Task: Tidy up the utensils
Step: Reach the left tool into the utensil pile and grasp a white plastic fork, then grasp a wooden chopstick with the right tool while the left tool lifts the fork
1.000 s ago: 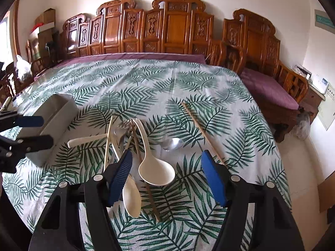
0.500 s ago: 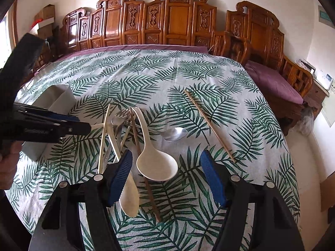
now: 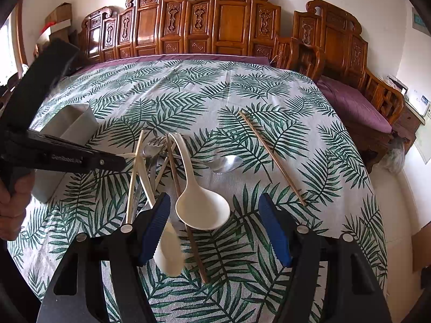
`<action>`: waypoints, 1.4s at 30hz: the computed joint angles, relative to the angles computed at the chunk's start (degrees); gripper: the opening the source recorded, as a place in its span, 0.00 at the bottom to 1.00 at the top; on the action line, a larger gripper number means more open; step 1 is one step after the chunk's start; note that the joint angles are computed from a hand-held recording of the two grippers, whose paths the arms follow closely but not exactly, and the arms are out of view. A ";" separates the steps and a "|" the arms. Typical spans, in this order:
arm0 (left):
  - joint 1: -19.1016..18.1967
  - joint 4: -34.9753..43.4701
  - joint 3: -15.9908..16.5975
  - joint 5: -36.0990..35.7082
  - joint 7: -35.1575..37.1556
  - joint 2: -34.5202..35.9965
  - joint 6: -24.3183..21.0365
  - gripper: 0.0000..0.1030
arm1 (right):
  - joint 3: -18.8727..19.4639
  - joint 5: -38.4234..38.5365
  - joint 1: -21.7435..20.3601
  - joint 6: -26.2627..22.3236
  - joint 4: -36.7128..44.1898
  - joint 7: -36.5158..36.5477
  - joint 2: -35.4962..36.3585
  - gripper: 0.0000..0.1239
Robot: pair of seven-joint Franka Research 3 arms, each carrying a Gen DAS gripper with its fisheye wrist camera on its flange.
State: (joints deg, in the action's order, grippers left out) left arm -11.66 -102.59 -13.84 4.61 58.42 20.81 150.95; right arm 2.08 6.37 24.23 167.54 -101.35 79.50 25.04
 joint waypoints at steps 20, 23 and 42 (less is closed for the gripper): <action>-4.15 -15.80 3.06 27.55 -18.15 -15.82 4.70 0.09 | 4.09 3.78 -1.95 -1.17 -1.04 -5.56 -0.12 0.57; -3.54 -17.49 2.36 27.28 -18.26 -16.64 4.53 0.09 | 5.89 6.06 -2.83 -1.50 -1.45 -8.35 -0.46 0.57; -0.90 -22.88 1.18 32.15 -22.51 -23.55 6.02 0.09 | 10.12 15.90 -1.10 -10.16 3.67 -20.99 3.38 0.30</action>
State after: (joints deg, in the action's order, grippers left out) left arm -12.56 -125.47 -12.66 36.76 35.91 -2.74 156.98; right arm 12.20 22.27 23.13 157.39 -97.68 58.51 28.42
